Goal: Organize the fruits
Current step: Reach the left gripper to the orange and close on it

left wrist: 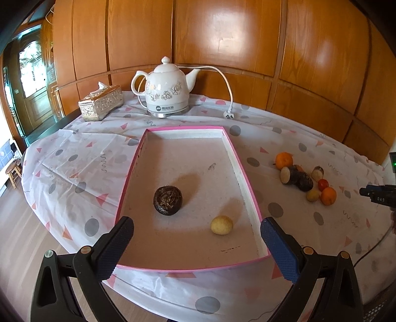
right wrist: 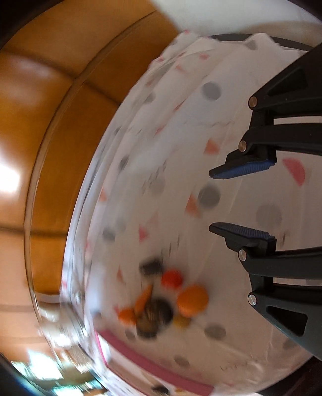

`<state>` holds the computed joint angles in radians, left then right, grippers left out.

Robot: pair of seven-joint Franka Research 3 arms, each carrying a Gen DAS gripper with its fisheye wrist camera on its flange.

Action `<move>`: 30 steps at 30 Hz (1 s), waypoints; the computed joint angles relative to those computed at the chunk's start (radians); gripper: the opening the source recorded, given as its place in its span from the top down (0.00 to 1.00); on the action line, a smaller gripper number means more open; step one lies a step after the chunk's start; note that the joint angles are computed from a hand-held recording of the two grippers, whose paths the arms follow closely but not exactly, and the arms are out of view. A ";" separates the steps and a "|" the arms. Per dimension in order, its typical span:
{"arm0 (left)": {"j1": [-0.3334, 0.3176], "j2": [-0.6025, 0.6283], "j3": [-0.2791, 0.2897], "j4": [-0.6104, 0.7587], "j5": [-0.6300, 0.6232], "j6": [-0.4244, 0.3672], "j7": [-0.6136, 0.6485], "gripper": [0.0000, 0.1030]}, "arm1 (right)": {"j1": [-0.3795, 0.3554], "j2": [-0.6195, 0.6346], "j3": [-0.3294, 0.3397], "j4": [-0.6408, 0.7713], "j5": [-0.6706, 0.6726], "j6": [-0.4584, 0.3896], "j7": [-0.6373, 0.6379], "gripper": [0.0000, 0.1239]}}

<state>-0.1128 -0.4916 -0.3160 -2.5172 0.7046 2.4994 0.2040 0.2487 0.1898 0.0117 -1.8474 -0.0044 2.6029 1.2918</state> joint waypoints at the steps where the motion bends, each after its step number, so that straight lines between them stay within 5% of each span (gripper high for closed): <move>1: -0.004 0.008 0.005 0.006 -0.009 -0.001 0.011 0.00 | 0.004 0.009 -0.015 0.009 -0.024 -0.010 0.046 0.70; 4: -0.014 0.041 0.019 0.031 -0.026 0.011 0.054 0.00 | 0.011 0.051 -0.049 0.072 -0.089 -0.095 0.182 0.70; 11: -0.021 0.159 0.050 0.140 -0.077 0.065 0.151 0.01 | -0.018 0.061 -0.032 0.102 -0.048 -0.125 0.188 0.70; 16: -0.036 0.273 0.076 0.247 -0.133 0.108 0.257 0.11 | -0.015 0.069 -0.033 0.116 -0.052 -0.142 0.204 0.70; 20: -0.056 0.369 0.111 0.328 -0.262 0.156 0.380 0.33 | -0.023 0.073 -0.032 0.129 -0.030 -0.160 0.212 0.70; 30: -0.053 0.592 0.131 0.554 -0.411 0.145 0.466 0.39 | -0.019 0.097 -0.047 0.167 -0.049 -0.182 0.243 0.70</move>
<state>-0.1661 0.1007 -0.1850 -1.9634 0.2935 2.6441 0.6697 0.2298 0.2867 -0.0350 -1.6800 -0.0538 2.4212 1.5352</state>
